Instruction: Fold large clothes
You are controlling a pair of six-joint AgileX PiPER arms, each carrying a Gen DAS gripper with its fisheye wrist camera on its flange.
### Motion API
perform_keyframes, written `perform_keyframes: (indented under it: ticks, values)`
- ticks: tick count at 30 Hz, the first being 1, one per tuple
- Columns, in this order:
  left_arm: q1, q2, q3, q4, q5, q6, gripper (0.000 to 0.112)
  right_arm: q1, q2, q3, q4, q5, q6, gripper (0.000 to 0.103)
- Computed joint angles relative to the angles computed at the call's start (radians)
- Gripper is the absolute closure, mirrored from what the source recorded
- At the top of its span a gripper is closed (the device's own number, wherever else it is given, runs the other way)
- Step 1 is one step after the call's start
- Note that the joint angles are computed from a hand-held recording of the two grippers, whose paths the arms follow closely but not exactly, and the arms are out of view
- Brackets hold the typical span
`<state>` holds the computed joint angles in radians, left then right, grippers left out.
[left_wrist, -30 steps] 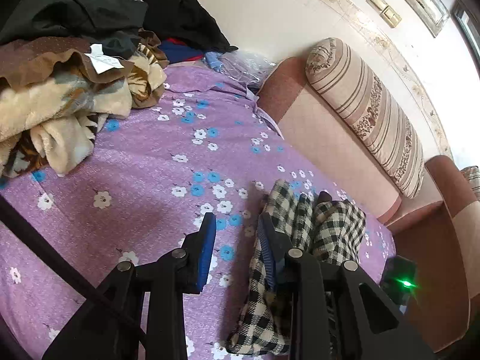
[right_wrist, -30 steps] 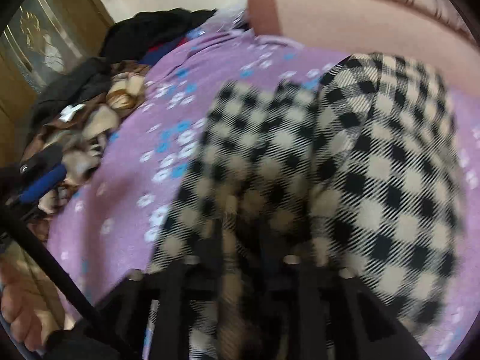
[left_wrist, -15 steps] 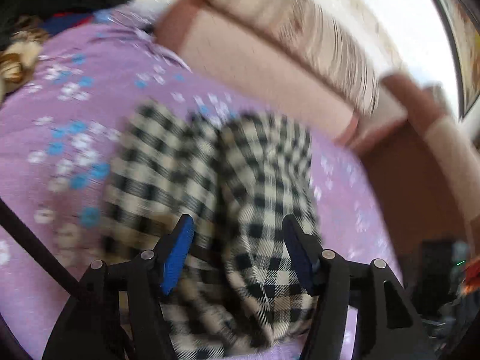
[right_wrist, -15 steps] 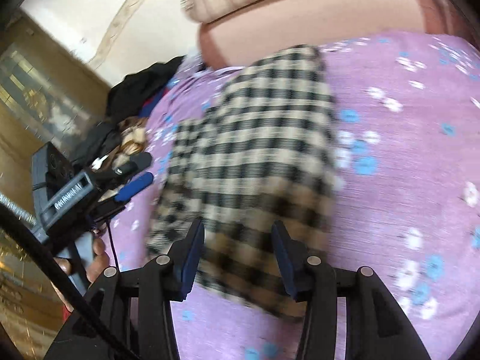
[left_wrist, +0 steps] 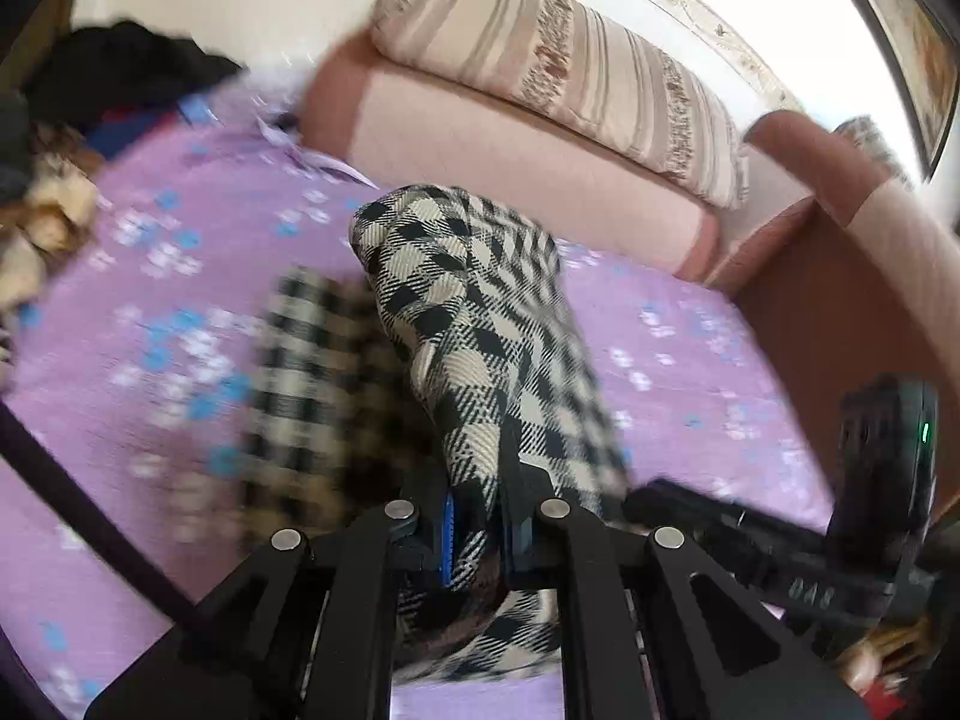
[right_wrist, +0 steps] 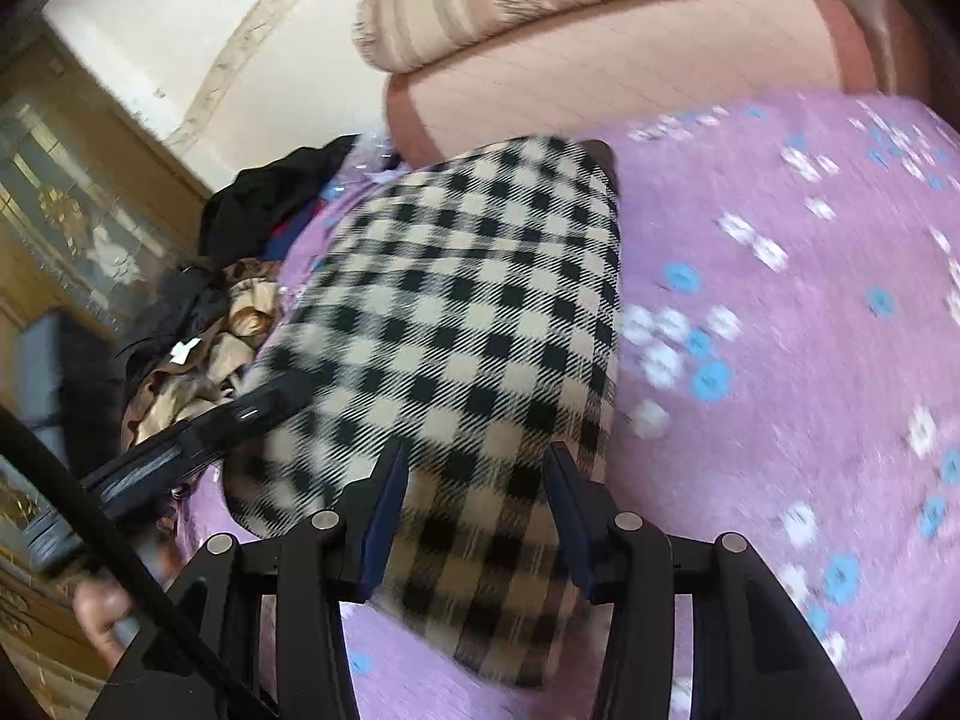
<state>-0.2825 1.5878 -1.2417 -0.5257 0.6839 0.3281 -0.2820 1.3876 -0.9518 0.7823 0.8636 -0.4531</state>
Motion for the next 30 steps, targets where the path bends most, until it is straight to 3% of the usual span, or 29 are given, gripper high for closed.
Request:
perform_keyframes:
  ticks: [2,3,6,8,13,17,20,23,26,30]
  values:
    - [-0.007,0.035,0.002,0.134,-0.009,-0.118,0.101,0.093,0.036,-0.030,-0.031,-0.048,0.048,0.046]
    - [0.008,0.084,-0.018,0.152,0.023,-0.151,0.100,0.152,0.069,-0.049,-0.071,-0.079,0.095,0.046]
    - [0.081,0.204,-0.065,0.080,0.114,-0.137,0.087,0.262,0.128,-0.081,-0.200,-0.152,0.219,0.046]
    - [0.121,0.214,-0.067,0.007,0.137,-0.089,0.082,0.298,0.159,-0.102,-0.261,-0.167,0.267,0.044]
    - [0.189,0.153,-0.051,-0.052,0.168,-0.008,0.081,0.309,0.181,-0.169,-0.341,-0.101,0.303,0.044]
    - [0.261,0.100,-0.031,-0.076,0.185,0.039,0.081,0.301,0.166,-0.219,-0.341,-0.110,0.330,0.044]
    - [0.278,0.087,-0.041,-0.017,0.156,-0.021,0.081,0.344,0.224,-0.315,-0.382,-0.101,0.382,0.046]
    - [0.328,0.103,-0.063,-0.030,0.167,-0.015,0.081,0.427,0.328,-0.440,-0.449,-0.082,0.427,0.060]
    - [0.359,0.120,-0.086,-0.045,0.180,-0.014,0.081,0.508,0.489,-0.615,-0.519,-0.018,0.447,0.060]
    - [0.371,0.127,-0.103,-0.032,0.172,-0.033,0.080,0.589,0.747,-0.935,-0.695,0.131,0.560,0.057]
